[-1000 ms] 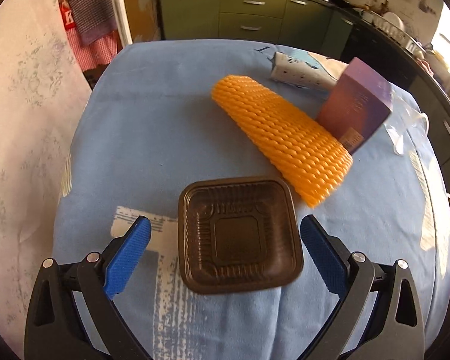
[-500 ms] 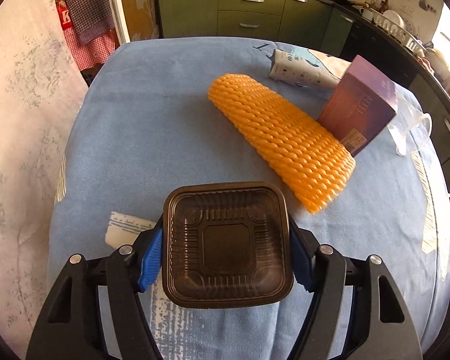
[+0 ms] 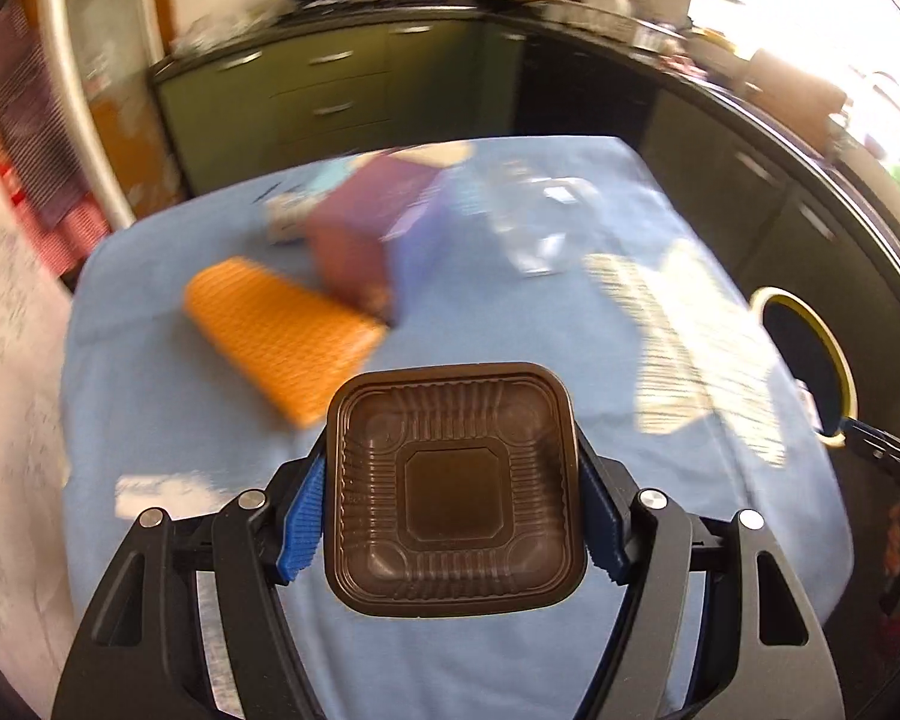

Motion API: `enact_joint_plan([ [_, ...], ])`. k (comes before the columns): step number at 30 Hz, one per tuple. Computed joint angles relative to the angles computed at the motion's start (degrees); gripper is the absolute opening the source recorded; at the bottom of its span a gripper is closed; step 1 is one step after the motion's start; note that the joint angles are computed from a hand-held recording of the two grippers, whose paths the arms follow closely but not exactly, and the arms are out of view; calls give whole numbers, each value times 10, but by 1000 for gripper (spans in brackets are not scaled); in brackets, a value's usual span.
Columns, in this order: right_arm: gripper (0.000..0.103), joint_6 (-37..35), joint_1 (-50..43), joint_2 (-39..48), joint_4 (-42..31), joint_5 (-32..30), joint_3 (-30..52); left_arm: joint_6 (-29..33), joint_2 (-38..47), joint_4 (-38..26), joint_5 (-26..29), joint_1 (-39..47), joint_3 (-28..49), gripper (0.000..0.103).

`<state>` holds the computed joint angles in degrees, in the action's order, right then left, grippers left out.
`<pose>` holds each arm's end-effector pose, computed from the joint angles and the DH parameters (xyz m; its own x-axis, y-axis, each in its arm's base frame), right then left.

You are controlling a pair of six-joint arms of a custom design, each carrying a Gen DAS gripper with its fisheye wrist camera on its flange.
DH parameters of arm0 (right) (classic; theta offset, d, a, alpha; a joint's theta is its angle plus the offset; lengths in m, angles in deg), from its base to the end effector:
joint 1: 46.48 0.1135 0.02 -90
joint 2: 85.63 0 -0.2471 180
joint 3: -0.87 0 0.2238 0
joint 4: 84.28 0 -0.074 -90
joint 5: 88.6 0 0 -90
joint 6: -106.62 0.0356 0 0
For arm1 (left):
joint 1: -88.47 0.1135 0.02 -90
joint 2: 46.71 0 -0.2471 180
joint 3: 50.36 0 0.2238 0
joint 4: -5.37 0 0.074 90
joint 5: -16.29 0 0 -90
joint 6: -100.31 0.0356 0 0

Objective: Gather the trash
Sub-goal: 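Carry the brown tray over the bin and open the left gripper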

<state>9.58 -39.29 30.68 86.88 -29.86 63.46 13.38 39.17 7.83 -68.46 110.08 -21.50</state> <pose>0.3053 0.0571 0.0619 -0.8317 -0.2105 -0.5138 -0.4496 0.7984 0.4006 0.1756 0.0660 0.0831 -0.7734 -0.2490 -0.5830 -0.2764 0.9601 -0.0434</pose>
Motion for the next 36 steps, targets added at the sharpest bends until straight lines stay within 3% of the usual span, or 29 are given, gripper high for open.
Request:
enact_joint_plan([
  [6, 71, -17, -91, -21, 18, -1, -38, -88, 31, -61, -49, -239, 112, 70],
  [13, 72, -34, -176, -10, 15, -19, -39, -106, 251, -160, -19, -418, 417, 70],
  [20, 72, -51, -222, -6, 10, -30, -48, -102, 511, -320, -3, -490, 797, 70],
  [23, 72, -54, -240, -6, 8, -31, -47, -97, 596, -369, -14, -494, 923, 71],
  [26, 73, -52, -251, -4, 8, -31, -45, -100, 687, -441, -10, -490, 1074, 81],
  [28, 74, -51, -249, -2, 7, -32, -43, -105, 734, -481, -33, -493, 1160, 81],
  [30, 74, -54, -246, -1, 6, -33, -42, -106, 720, -464, -26, -489, 1137, 83],
  [36, 74, -55, -235, 6, 8, -38, -41, -103, 534, -287, -29, -474, 827, 87],
])
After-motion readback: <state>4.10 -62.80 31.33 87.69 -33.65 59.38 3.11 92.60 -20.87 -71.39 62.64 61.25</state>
